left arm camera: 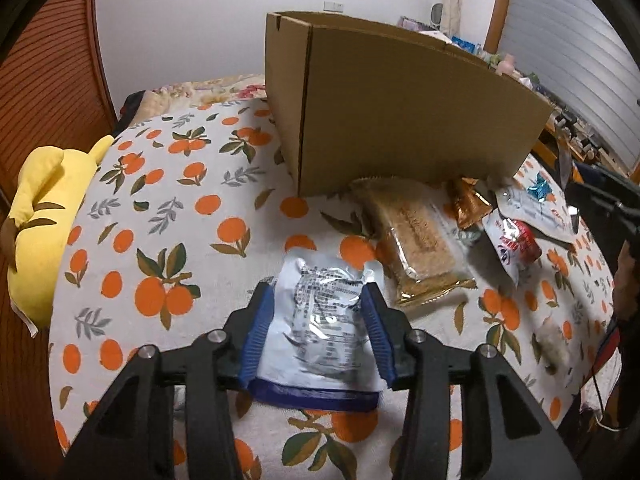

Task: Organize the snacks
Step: 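Lift both pouches from the bed toward the box, then lower both pouches into the box and open both grippers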

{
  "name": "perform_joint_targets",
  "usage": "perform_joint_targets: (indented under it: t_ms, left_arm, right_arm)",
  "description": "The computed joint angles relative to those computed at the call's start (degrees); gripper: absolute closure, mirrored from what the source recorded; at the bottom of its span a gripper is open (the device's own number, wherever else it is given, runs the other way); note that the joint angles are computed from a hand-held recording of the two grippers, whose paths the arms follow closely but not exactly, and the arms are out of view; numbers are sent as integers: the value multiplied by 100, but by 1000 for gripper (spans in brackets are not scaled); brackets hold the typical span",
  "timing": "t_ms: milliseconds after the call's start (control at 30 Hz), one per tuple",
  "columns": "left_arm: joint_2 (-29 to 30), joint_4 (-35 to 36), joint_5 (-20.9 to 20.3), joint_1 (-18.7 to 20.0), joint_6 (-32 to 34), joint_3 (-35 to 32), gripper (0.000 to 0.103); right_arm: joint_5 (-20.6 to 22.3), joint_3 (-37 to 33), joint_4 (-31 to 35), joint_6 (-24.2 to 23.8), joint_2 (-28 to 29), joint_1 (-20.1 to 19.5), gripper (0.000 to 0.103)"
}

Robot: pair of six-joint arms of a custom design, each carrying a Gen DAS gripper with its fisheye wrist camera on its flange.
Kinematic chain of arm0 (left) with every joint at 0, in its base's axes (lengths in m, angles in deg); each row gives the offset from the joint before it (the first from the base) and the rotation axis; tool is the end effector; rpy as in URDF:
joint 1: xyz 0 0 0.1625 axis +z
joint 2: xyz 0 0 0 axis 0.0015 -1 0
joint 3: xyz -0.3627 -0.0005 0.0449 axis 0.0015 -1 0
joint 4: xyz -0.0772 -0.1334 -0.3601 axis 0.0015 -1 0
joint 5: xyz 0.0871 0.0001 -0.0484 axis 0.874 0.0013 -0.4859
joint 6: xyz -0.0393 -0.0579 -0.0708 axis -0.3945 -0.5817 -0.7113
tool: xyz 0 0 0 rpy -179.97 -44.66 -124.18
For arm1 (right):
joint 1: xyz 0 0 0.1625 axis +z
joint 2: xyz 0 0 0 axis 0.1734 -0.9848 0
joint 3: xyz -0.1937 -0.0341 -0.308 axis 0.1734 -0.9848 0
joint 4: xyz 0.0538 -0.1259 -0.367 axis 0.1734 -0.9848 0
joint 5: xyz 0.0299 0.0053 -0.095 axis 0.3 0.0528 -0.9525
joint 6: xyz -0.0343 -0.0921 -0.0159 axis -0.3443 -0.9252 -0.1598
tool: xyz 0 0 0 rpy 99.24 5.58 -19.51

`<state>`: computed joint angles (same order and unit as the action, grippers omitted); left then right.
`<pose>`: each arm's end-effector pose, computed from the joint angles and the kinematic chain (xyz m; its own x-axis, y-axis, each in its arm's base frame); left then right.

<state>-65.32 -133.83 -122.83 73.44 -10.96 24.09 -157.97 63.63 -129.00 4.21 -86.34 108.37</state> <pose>0.0113 -0.5612 0.2473 -0.6451 0.5740 -0.5043 0.7235 0.6711 -0.1615 0.3315 -0.4578 0.0001 -0.7682 -0.2014 0.6077 -0.5869 0.6007 -0.5428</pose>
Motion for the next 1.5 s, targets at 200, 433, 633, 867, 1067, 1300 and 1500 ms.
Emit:
perform_joint_targets:
  t_ms: [200, 433, 633, 867, 1067, 1300, 1500]
  left_arm:
    - [97, 191, -18, 54, -101, -151, 45]
    - [-15, 263, -164, 44, -69, -56, 66]
    - [-274, -349, -51, -104, 75, 408, 73]
    - [-430, -375, -181, -201, 87, 430, 91]
    - [-481, -534, -140, -229, 161, 560, 91]
    - [-659, -514, -287, -301, 88, 580, 91]
    - [-704, -549, -394, -557, 114, 407, 91]
  right_arm:
    - [97, 28, 75, -29, -34, -75, 44]
    - [132, 13, 132, -26, -36, -161, 44]
    - [150, 37, 76, -27, -50, -223, 44]
    - [157, 45, 26, -36, -52, -241, 44]
    - [146, 61, -61, -43, -49, -231, 44]
    - [117, 72, -101, -62, -67, -197, 44]
    - [105, 21, -120, -211, -155, -143, 44]
